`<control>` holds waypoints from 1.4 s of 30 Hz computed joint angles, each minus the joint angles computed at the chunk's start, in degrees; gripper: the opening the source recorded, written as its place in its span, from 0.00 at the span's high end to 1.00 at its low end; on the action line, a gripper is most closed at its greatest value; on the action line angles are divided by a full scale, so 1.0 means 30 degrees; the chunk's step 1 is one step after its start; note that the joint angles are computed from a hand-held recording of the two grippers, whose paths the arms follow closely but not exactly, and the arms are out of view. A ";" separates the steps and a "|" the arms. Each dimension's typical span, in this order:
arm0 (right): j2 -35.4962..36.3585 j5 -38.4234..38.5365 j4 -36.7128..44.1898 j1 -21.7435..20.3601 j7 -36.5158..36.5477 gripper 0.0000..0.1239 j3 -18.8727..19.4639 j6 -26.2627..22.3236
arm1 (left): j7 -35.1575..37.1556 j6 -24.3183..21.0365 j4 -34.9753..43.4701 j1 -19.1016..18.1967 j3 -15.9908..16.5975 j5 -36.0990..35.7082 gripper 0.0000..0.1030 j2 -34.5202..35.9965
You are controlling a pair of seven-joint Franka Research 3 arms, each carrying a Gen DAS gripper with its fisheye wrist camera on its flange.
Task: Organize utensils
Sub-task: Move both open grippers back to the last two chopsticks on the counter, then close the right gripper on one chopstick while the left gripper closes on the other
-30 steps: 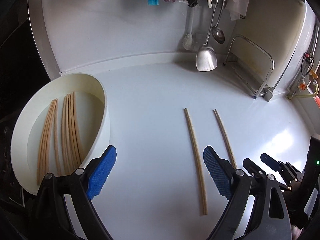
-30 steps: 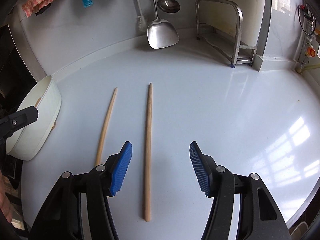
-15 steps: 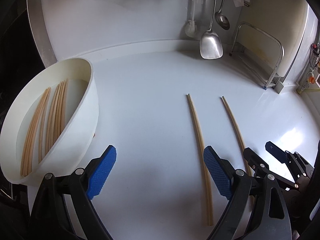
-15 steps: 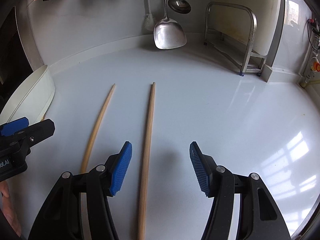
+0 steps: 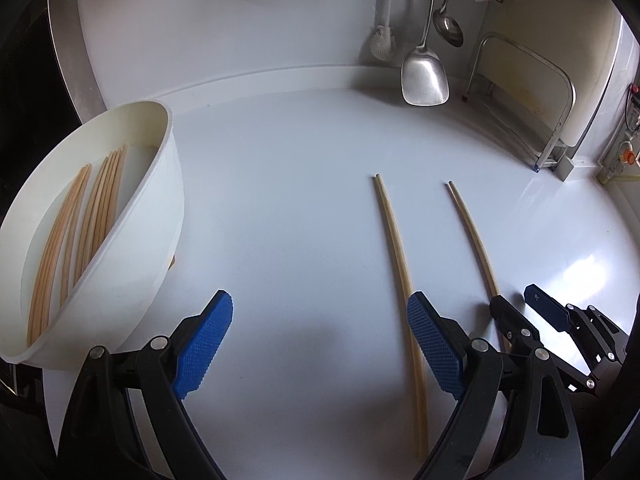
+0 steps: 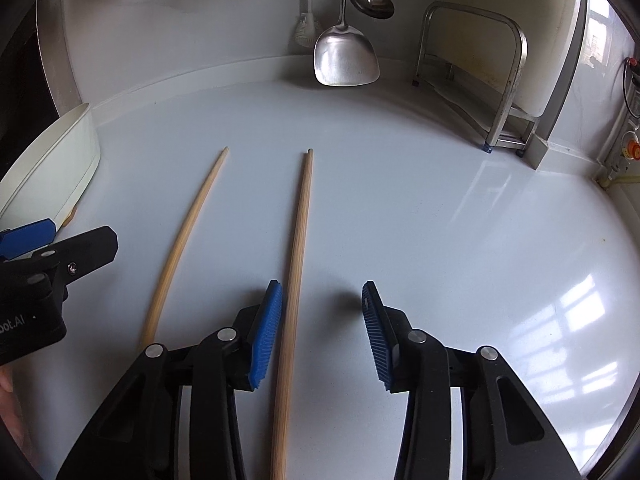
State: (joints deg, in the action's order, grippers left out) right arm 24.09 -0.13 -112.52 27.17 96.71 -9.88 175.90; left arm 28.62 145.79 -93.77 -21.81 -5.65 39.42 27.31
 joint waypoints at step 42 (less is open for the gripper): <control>-0.0126 0.5874 0.0202 -0.5031 -0.9987 0.86 0.4721 -0.0479 | 0.1229 -0.1569 0.3626 -0.1181 -0.0066 -0.1217 0.92 0.2844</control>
